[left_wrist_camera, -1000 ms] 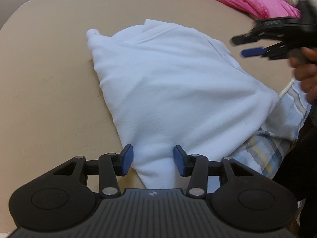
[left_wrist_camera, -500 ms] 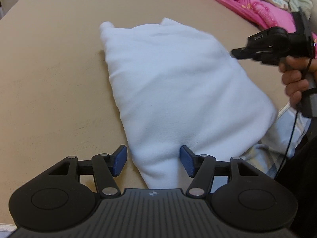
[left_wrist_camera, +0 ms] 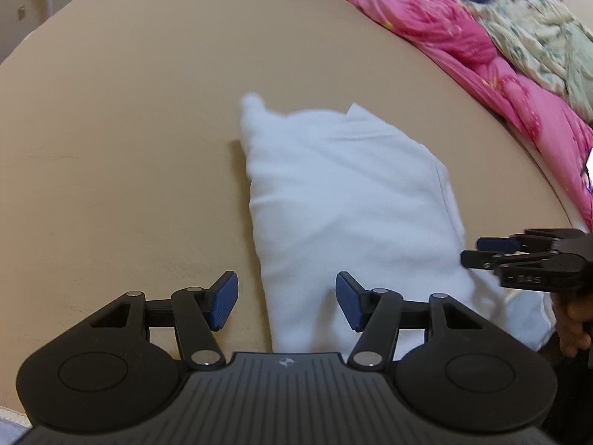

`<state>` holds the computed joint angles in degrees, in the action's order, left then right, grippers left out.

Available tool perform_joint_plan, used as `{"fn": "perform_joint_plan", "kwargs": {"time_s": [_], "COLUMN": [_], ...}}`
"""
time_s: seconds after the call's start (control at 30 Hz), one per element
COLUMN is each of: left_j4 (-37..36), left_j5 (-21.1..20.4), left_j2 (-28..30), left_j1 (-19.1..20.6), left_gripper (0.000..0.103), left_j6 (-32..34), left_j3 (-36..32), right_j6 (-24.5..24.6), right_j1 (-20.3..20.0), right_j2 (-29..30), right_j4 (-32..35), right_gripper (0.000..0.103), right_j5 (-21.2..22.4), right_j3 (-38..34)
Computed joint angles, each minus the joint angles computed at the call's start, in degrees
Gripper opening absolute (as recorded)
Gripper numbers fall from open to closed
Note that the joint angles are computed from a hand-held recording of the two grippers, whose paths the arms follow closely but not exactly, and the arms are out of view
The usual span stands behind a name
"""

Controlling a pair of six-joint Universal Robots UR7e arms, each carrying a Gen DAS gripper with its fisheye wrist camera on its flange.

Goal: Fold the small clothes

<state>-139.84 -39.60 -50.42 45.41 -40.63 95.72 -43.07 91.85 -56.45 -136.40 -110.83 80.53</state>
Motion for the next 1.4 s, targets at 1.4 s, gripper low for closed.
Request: {"fn": "perform_joint_plan", "kwargs": {"time_s": [1.4], "left_j4": [1.4], "left_j5": [6.2], "left_j2": [2.0], "left_j1": [-0.4], "left_gripper": [0.065], "left_j6": [-2.4], "left_j3": [-1.3], "right_j6": [-2.6], "right_j1": [1.1], "right_j2": [-2.5], "right_j4": [-11.7], "right_gripper": [0.047], "right_j5": [2.0], "right_j3": [6.3]}}
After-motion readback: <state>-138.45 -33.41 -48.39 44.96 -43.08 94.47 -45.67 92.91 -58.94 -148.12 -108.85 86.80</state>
